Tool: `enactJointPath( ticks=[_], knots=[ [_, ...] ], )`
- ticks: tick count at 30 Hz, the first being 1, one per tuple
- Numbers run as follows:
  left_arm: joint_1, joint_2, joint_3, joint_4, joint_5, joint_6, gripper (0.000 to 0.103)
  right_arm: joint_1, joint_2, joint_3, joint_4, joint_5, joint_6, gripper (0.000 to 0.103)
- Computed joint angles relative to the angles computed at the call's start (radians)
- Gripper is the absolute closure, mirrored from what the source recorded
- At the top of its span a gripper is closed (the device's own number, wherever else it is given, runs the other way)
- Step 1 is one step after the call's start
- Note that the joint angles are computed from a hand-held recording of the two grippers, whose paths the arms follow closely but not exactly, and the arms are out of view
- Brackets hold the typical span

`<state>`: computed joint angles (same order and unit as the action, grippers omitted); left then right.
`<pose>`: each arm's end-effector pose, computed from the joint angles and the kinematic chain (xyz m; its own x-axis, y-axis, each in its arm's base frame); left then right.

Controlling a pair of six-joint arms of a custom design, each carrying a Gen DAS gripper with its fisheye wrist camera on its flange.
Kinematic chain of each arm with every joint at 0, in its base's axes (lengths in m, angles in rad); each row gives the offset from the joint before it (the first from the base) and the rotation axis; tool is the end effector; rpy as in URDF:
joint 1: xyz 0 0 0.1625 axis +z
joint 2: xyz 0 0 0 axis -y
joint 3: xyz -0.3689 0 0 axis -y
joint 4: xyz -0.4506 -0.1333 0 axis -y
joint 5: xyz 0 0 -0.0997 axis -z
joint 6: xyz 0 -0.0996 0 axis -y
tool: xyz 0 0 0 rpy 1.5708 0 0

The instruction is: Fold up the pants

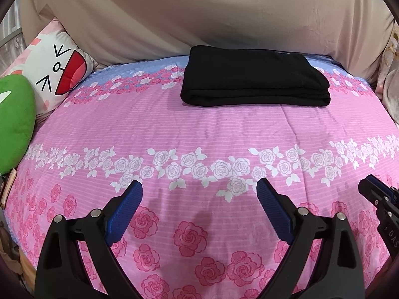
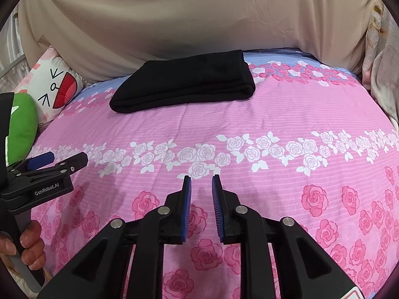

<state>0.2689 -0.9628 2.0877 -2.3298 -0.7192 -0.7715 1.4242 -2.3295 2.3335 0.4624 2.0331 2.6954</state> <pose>-0.4023 -0.3269 -0.0382 -0.5671 0.3336 -0.7531 0.7043 0.6705 -0.2333 0.0541 -0.2421 0.2993 -0.7746 0.2815 0.5664 -0.2977 0.6278 -0.7192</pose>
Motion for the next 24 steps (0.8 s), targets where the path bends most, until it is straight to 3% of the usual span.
enactJointPath(
  ticks=[9,24],
  knots=[
    [-0.014,-0.003,0.021,-0.056,0.009,0.041,0.014,-0.009,0.001,0.0,0.001,-0.01,-0.005,0.085],
    [-0.023,-0.012,0.028,-0.043,0.029,0.032,0.014,-0.016,-0.011,0.0,0.013,-0.017,-0.013,0.083]
  ],
)
